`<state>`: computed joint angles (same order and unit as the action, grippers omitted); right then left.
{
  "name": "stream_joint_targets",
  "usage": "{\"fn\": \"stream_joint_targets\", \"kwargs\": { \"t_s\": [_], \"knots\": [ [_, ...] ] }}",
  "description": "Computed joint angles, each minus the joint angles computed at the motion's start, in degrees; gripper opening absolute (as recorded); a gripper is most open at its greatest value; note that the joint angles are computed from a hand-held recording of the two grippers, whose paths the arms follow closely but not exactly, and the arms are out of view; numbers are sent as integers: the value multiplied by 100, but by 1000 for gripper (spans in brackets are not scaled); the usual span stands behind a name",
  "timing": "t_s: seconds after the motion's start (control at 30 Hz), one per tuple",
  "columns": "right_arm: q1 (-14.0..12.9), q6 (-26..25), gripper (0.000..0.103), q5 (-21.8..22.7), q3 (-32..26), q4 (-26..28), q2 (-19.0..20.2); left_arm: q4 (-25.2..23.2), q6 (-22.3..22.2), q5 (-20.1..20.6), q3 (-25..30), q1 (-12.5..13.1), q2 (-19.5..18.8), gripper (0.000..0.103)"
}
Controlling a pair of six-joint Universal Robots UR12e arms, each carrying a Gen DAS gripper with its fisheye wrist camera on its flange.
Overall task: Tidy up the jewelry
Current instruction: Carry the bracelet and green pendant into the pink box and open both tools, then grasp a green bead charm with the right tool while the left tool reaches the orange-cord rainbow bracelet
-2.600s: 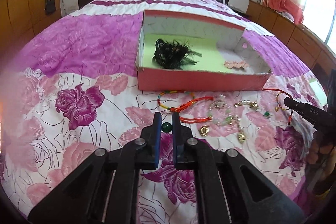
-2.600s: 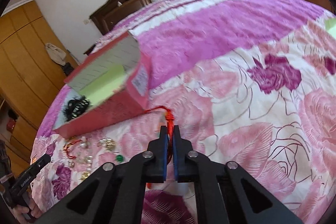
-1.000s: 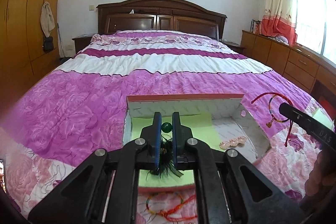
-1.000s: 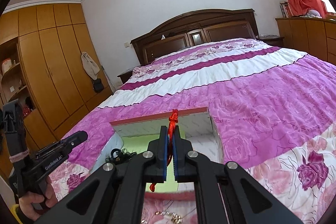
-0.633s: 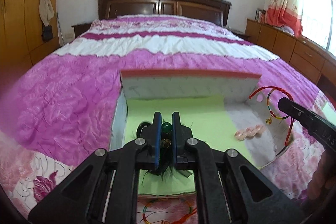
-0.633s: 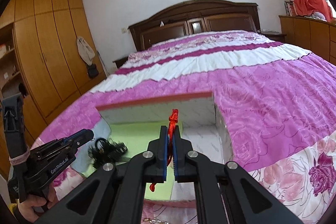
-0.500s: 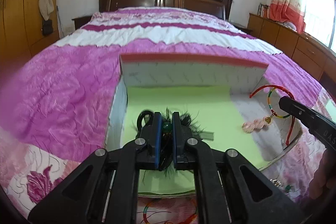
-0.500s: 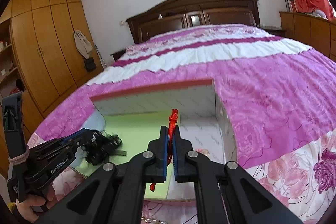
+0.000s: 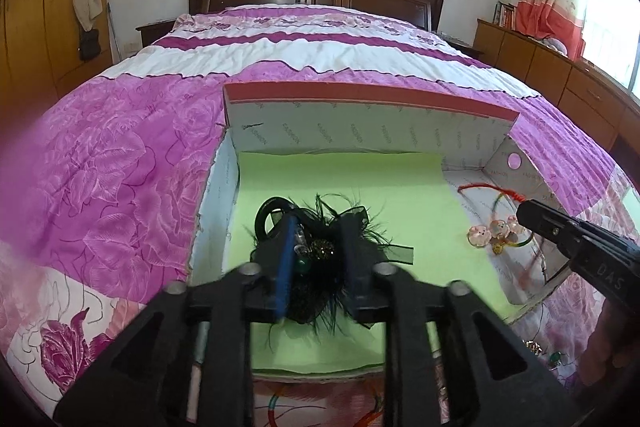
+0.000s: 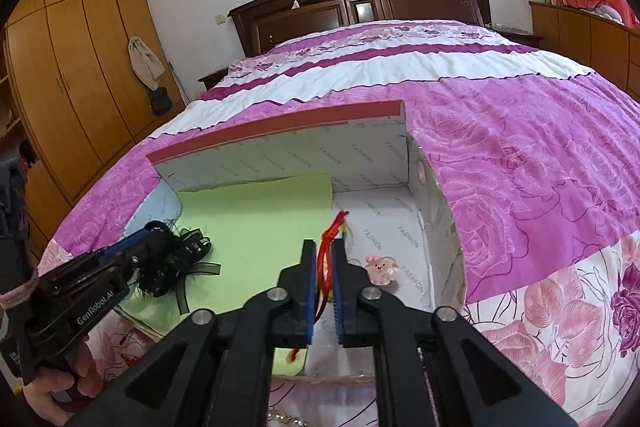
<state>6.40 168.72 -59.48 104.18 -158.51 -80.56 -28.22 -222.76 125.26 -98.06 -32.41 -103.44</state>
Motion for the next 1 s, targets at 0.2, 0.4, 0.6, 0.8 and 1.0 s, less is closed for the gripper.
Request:
{"fn": "stream_joint_targets", "kwargs": {
  "t_s": [0.2, 0.4, 0.6, 0.8, 1.0],
  "knots": [
    [-91, 101, 36, 362, 72, -129, -59, -4, -10, 49, 2, -39, 36, 35],
    [-177, 283, 43, 577, 160, -323, -154, -34, -85, 90, -9, -84, 120, 37],
    [-282, 392, 45, 747, 256, -390, -298, -146, -156, 181, -7, -170, 222, 38],
    [-415, 483, 46, 1009, 381, -395, -517, -279, -290, 179, -29, -266, 347, 38],
    [-553, 512, 46, 1148, 531, -285, -772, -377, -392, 237, -81, -360, 497, 39]
  ]
}}
